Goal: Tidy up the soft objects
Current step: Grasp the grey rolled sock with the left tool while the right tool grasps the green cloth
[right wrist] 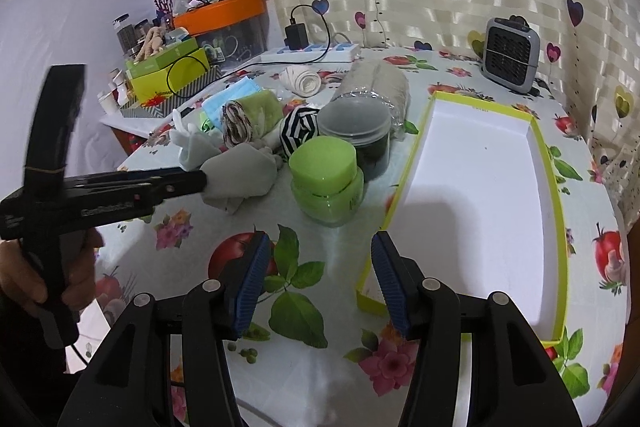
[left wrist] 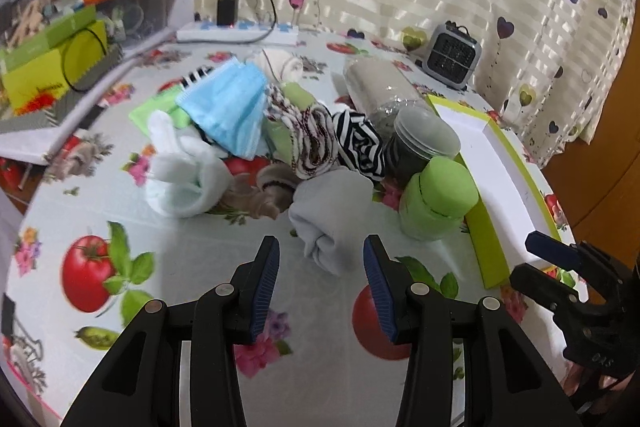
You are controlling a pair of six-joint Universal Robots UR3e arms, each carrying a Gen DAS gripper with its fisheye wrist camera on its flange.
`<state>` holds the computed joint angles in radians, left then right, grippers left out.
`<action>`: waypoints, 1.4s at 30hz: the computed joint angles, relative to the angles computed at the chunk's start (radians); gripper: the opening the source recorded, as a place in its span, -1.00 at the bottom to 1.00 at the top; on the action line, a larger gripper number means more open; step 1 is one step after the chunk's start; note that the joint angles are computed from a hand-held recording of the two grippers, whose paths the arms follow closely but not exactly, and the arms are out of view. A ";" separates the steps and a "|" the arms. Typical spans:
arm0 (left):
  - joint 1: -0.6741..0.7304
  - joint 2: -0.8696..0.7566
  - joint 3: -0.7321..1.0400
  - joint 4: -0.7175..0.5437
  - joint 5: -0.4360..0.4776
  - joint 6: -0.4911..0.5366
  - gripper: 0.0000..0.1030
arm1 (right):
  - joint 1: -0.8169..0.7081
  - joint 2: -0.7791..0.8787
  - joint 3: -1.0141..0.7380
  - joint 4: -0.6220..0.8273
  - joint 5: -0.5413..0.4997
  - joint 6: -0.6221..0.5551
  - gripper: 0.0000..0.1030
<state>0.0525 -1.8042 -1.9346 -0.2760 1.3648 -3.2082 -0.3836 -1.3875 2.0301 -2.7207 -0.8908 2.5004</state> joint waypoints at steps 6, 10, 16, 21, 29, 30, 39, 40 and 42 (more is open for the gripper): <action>0.009 -0.092 0.080 -0.027 -0.052 -0.008 -0.14 | 0.017 0.026 -0.041 -0.003 -0.008 0.017 0.04; 0.000 -0.136 0.116 -0.021 -0.049 -0.009 -0.13 | 0.036 0.054 -0.079 -0.005 -0.017 0.029 0.04; 0.008 -0.197 0.153 -0.007 -0.091 -0.010 -0.13 | 0.076 0.097 -0.145 -0.006 -0.036 0.062 0.04; 0.027 -0.209 0.129 0.044 -0.130 -0.007 -0.30 | 0.116 0.131 -0.214 -0.002 -0.053 0.094 0.04; 0.048 -0.177 0.057 0.098 -0.153 0.016 -0.42 | 0.229 0.248 -0.445 0.059 -0.076 0.178 0.04; 0.049 -0.171 0.047 0.105 -0.153 0.017 -0.42 | 0.252 0.277 -0.497 0.081 -0.081 0.188 0.04; 0.088 -0.127 -0.032 0.141 -0.163 0.039 -0.42 | 0.419 0.627 -1.102 0.481 -0.116 0.212 0.04; 0.093 -0.123 -0.041 0.145 -0.169 0.043 -0.42 | 0.431 0.667 -1.175 0.536 -0.122 0.217 0.04; 0.105 -0.115 -0.061 0.155 -0.179 0.051 -0.43 | 0.451 0.755 -1.340 0.660 -0.132 0.226 0.04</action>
